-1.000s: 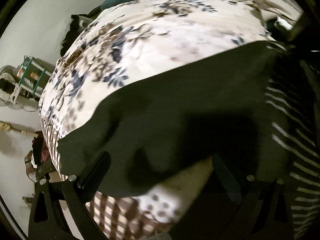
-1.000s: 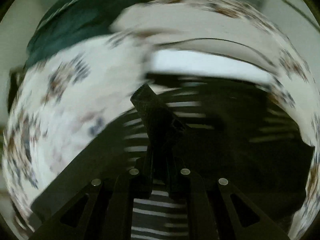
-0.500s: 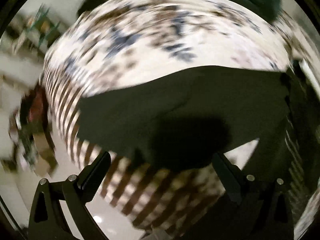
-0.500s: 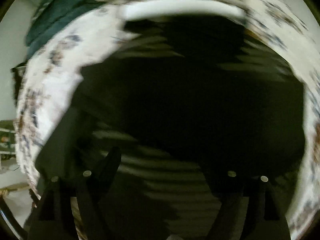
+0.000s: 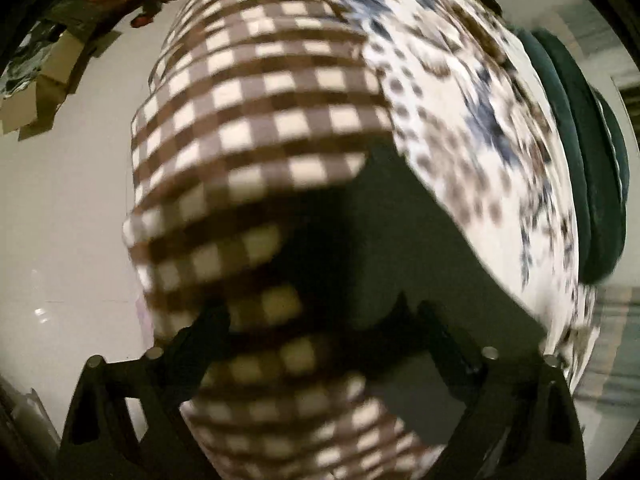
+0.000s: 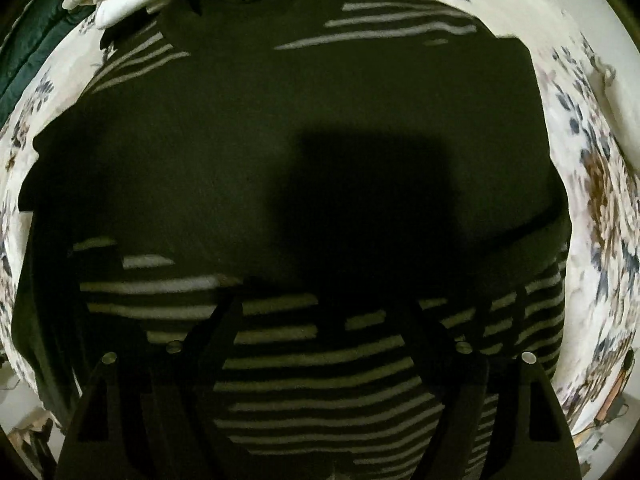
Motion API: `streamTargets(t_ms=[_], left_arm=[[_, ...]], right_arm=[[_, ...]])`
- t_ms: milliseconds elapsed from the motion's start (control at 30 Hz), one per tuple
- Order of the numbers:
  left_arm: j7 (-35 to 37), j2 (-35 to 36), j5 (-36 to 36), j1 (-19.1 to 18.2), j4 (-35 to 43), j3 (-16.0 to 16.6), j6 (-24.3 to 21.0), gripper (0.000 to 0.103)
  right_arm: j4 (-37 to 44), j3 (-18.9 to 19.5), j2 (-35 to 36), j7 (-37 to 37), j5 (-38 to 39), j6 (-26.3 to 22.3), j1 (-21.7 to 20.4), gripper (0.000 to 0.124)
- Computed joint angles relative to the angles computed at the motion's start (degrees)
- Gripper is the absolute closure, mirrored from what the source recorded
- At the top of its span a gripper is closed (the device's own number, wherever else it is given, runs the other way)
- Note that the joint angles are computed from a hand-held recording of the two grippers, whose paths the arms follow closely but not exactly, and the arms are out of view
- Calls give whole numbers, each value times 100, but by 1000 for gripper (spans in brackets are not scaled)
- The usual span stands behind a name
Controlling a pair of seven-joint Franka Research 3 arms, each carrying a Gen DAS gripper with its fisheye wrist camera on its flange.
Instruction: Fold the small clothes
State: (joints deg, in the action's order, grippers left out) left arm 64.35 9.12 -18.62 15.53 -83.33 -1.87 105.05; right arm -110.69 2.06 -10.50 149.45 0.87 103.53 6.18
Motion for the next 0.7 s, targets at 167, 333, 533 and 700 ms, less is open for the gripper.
streamTargets(t_ms=[167,333,533,700], left_arm=[[-107,693,998,-241,1020,-74,11,98],[204,748,1490,-323,1491,-165,254,98],[691,1080,1684,-711,2787,-447,112,98],[1008,1393,1933,-1615,3760,-802,-5,98]], right_arm=[[194,78,199,38,-238,-179,70,43],[217,132,88,-27,-704,-483,161,43],[-3,45,29,-329,-677,273,100,43],[-47,-236,136,-922,-196,1071,-100,43]])
